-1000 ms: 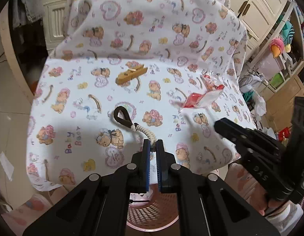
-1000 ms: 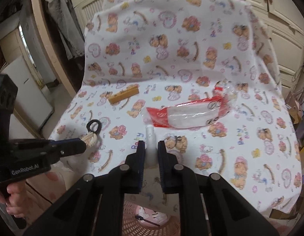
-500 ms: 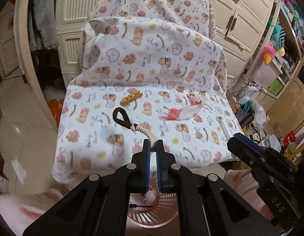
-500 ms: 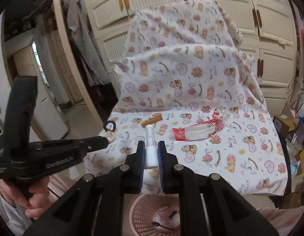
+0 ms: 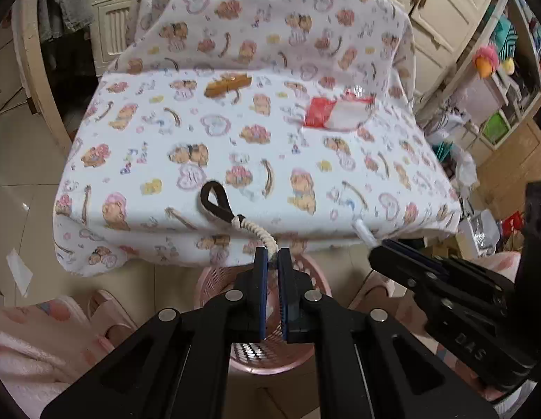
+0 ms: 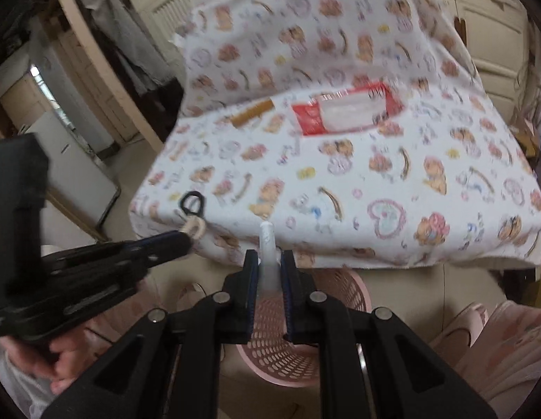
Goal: Collect trash
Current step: 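Open both tools over the wastebasket to drop cord and stick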
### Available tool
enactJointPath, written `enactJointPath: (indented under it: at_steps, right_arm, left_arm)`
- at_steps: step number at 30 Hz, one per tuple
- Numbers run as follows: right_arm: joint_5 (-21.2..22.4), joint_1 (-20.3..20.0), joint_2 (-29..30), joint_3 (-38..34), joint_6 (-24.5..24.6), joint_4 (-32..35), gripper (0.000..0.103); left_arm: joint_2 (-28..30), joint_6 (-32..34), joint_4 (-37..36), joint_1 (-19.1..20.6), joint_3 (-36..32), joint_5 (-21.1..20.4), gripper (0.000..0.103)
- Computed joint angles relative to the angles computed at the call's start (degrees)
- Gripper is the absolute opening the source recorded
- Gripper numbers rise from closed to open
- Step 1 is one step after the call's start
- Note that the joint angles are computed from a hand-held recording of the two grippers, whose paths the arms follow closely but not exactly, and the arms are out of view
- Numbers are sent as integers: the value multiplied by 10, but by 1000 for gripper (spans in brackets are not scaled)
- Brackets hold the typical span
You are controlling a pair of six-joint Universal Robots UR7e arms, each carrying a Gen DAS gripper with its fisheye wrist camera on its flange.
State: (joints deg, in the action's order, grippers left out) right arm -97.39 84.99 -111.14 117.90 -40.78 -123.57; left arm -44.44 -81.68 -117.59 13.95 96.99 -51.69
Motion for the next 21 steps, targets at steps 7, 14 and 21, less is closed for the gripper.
enactJointPath:
  at_steps: [7,14,21]
  right_arm:
    - [-45,-7,30,3,19,18,12]
    - [-102,-30,74,18,39,0,12]
    - [-155,-55,116,31,68,-14,12]
  left_arm:
    - [18,28,-44,42,5,-126,5]
    - [42,33,-64,76,13,-188,5]
    - [68,27,-23,91,6,-217,5]
